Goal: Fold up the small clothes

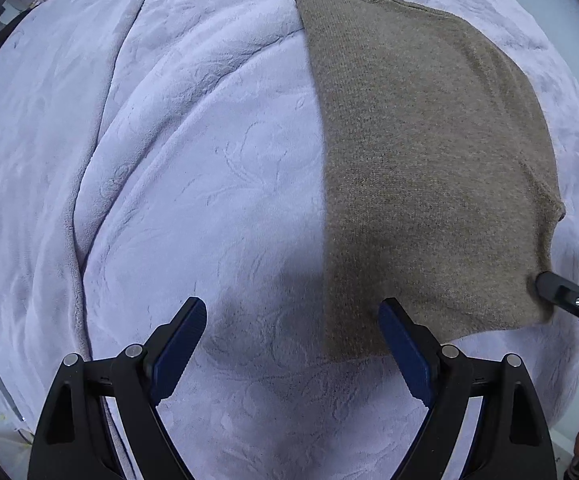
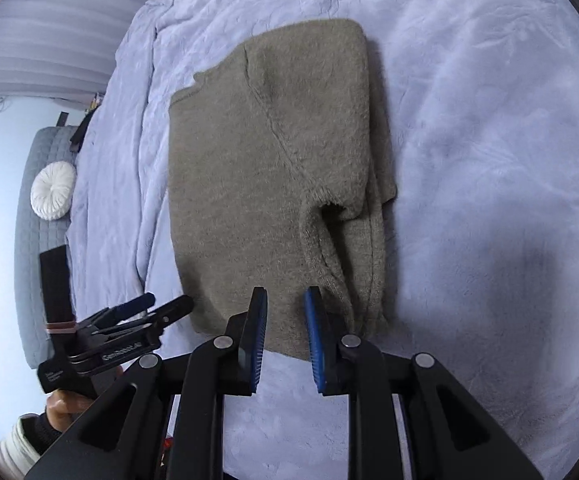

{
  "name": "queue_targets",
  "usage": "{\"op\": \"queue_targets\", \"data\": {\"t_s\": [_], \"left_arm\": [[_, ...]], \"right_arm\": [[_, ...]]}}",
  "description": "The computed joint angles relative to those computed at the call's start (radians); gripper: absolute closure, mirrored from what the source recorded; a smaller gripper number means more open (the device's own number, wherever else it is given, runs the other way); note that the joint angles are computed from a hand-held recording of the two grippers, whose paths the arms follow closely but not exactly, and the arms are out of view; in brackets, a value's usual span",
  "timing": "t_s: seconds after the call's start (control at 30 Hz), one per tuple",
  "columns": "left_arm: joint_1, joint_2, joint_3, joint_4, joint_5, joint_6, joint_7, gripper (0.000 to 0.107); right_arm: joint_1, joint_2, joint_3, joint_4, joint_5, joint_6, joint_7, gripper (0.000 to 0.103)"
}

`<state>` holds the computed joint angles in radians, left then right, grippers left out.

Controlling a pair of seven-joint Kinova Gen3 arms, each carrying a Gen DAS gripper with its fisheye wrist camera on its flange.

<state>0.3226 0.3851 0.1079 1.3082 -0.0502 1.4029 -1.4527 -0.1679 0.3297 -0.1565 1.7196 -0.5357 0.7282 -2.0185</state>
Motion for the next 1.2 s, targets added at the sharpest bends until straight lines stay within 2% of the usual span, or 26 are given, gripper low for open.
{"op": "queue_targets", "data": {"t_s": [0.07,0.2,0.3,0.63,0.77,0.9,0.97,1.17,1.2], "left_arm": [[0.007,0.0,0.001,-0.026,-0.003,0.022,0.009,0.019],[0.001,-0.01,-0.002,-0.041,-0.008,0.037,0.0,0.019],[0.002,0.011,-0.004,-0.081,-0.012,0.062,0.003,0.019],[-0.014,-0.027,0.0,-0.031,0.011,0.03,-0.031,0.019],[-0.009,-0.014,0.005,-0.059,0.016,0.058,-0.033,0.019],[-0.011,-0.028,0.002,-0.038,0.016,0.038,-0.036,0.017],[-0.014,-0.031,0.0,-0.029,0.015,0.019,-0.037,0.004],[-0.056,-0.05,0.003,-0.009,0.056,-0.015,-0.083,0.004],[-0.063,-0.044,0.003,-0.02,0.067,-0.01,-0.086,0.004]], "right_arm": [[-0.01,0.027,0.01,-0.005,0.019,0.028,-0.029,0.082],[0.024,0.04,-0.012,0.04,-0.045,-0.02,-0.009,0.083],[0.019,0.048,-0.007,0.03,-0.034,-0.011,-0.014,0.083],[0.009,-0.003,0.01,0.049,0.008,0.022,-0.04,0.083],[0.01,-0.025,0.012,0.071,-0.001,0.01,-0.045,0.083],[0.011,-0.032,0.011,0.082,-0.012,0.001,-0.042,0.079],[0.011,-0.031,0.015,0.073,-0.006,0.011,-0.042,0.077],[-0.015,-0.031,0.028,0.037,0.043,0.037,-0.089,0.066],[-0.019,-0.033,0.03,0.032,0.051,0.04,-0.097,0.06]]}}
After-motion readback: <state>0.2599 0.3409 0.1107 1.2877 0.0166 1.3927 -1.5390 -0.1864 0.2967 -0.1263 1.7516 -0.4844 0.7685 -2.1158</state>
